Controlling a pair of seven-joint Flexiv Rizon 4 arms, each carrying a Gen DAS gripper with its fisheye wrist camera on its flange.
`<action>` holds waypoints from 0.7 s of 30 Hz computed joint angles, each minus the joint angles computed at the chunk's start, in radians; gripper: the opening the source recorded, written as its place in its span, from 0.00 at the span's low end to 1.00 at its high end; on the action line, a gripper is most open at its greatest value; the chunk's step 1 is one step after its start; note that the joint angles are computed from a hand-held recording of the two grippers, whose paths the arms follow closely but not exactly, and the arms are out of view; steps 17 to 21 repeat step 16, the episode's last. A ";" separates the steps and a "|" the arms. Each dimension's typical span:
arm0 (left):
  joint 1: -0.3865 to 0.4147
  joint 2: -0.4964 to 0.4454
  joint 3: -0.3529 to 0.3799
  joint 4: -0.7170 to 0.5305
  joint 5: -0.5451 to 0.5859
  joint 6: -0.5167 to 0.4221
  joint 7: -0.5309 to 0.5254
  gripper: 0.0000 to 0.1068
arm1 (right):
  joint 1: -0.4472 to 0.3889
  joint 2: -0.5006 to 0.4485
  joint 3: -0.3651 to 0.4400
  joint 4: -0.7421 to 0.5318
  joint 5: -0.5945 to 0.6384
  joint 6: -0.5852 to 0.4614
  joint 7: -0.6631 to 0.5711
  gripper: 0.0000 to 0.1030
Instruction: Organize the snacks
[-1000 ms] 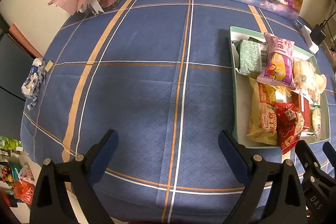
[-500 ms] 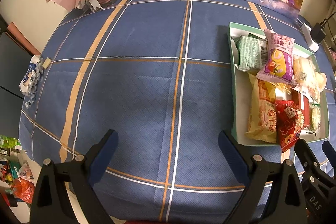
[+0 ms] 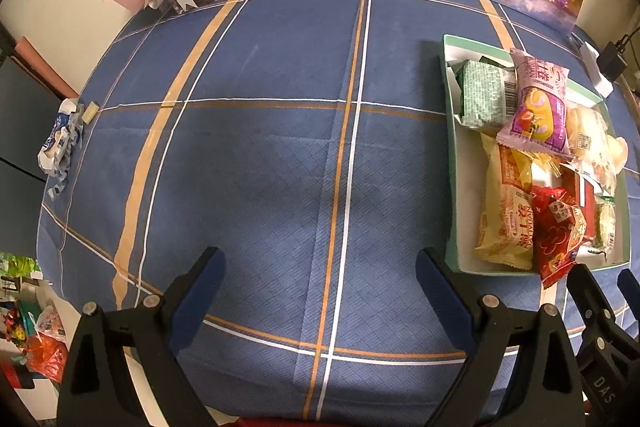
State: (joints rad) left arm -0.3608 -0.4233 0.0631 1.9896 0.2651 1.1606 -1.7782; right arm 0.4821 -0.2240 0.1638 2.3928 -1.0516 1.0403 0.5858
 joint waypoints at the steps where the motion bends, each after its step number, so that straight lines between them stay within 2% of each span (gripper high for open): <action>1: 0.000 0.000 0.000 0.000 0.000 0.000 0.000 0.90 | 0.000 -0.001 0.000 -0.001 -0.001 0.001 0.000 1.00; 13: -0.003 0.006 0.011 0.013 0.006 0.049 -0.011 0.90 | 0.002 -0.002 0.001 -0.003 0.006 -0.002 -0.007 1.00; 21: -0.001 0.006 0.009 0.013 0.004 0.048 -0.009 0.90 | 0.001 -0.001 0.000 -0.002 0.006 -0.001 -0.008 1.00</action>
